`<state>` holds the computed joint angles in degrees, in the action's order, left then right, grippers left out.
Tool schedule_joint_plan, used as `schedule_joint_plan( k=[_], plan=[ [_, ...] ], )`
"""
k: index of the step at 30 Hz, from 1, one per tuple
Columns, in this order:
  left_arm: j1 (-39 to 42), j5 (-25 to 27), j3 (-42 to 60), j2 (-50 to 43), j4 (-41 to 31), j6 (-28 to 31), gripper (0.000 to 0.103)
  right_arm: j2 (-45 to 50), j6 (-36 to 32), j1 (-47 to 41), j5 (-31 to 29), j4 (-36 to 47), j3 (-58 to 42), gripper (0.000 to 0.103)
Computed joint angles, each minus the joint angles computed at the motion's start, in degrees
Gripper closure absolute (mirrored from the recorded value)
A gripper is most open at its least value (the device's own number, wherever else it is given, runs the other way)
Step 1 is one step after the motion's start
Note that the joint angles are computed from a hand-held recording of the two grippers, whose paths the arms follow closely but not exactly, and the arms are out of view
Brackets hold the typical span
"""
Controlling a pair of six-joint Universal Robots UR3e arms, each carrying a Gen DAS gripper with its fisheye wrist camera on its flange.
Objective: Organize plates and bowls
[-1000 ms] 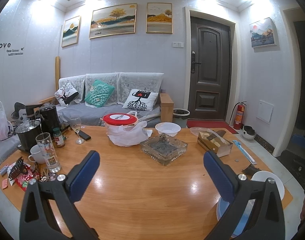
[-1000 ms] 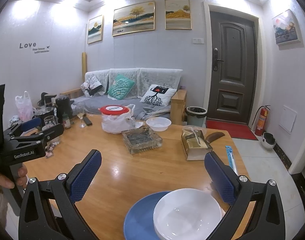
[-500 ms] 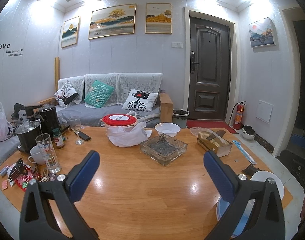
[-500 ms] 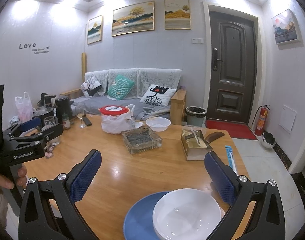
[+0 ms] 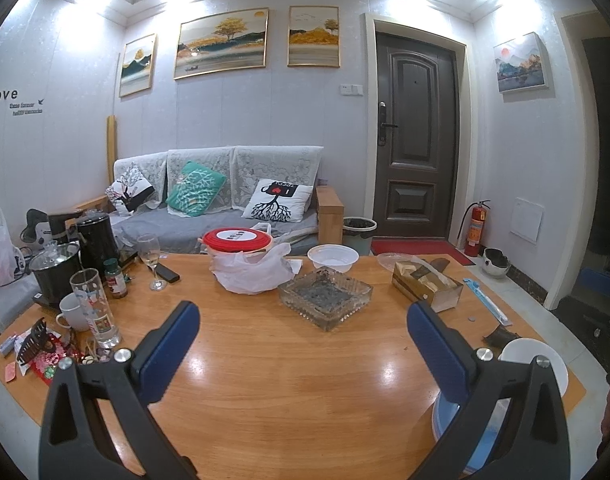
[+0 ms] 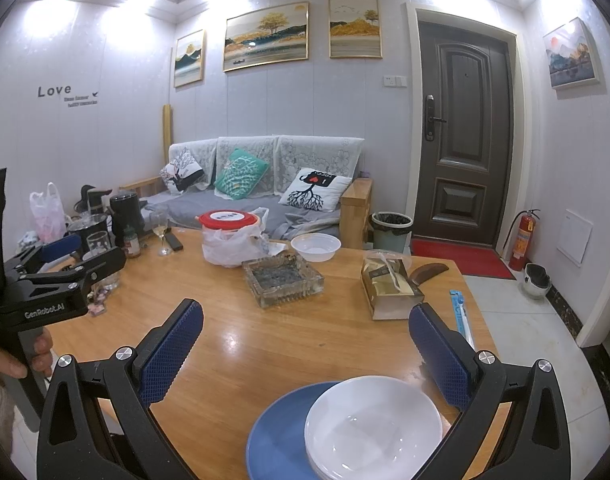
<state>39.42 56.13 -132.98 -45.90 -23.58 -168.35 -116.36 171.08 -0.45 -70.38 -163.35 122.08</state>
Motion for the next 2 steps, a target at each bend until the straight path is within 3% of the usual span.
schedule_joint_plan(
  k=[2],
  plan=[
    [-0.12, -0.13, 0.04, -0.18, 0.15, -0.11, 0.001, -0.01, -0.08, -0.11, 0.13, 0.12, -0.03, 0.001]
  ],
)
